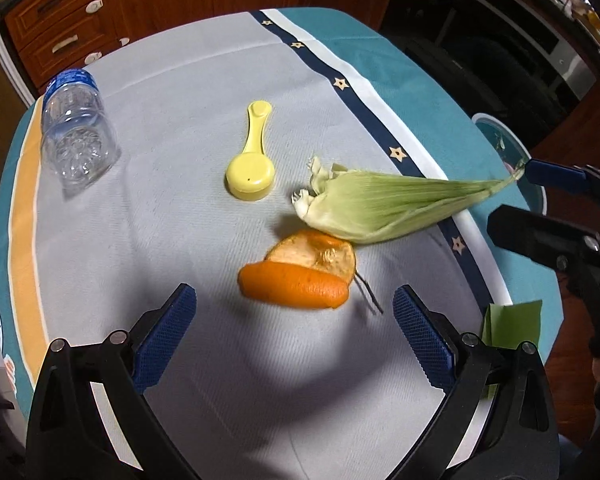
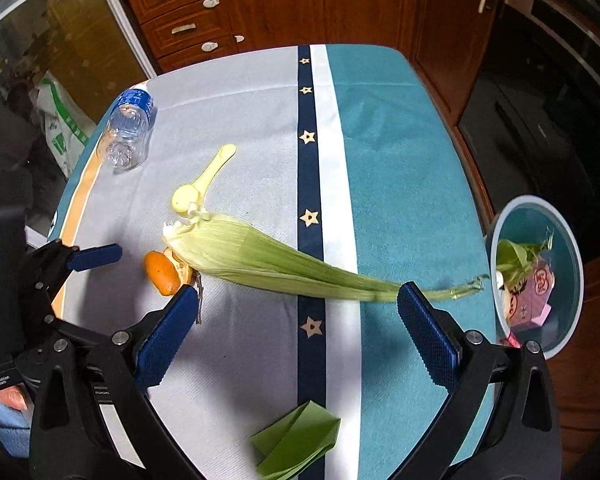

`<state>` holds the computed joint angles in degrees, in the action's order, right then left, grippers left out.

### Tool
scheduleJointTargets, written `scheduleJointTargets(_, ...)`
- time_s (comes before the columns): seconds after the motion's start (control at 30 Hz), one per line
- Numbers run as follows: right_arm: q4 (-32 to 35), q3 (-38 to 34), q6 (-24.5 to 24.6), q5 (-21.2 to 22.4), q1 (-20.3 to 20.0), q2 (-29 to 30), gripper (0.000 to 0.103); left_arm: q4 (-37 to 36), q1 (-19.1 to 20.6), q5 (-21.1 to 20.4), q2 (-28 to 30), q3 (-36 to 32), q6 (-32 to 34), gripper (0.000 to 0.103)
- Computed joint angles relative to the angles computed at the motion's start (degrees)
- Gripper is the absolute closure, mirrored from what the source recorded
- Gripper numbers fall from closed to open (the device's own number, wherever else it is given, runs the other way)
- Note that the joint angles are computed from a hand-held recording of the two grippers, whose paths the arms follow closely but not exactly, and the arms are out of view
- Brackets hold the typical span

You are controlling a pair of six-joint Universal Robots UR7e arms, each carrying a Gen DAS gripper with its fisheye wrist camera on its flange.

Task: Collect trash
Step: 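Grasp the long corn husk with the right tool while the left tool grasps the orange peel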

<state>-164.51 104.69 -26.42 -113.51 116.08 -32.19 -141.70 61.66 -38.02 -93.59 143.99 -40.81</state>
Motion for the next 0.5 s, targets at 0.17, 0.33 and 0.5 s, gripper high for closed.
scheduleJointTargets(0.17,1.83,-1.3,-1.4,0.18,0.1,1.16,0.03,-0.32,2.14,1.31,1.57,-0.72,-0.71,0.004)
scheduleJointTargets(0.33,3.71,-2.25,-2.61,0.06,0.76,2.81,0.03,1.77,3.33,2.17,-2.9,1.2,-1.35,0.004)
scheduleJointTargets(0.5,5.99,-3.85,-3.44,0.02,2.17,4.89,0.03,7.14,4.11,3.31,-9.39,2.9,-4.03,0.004)
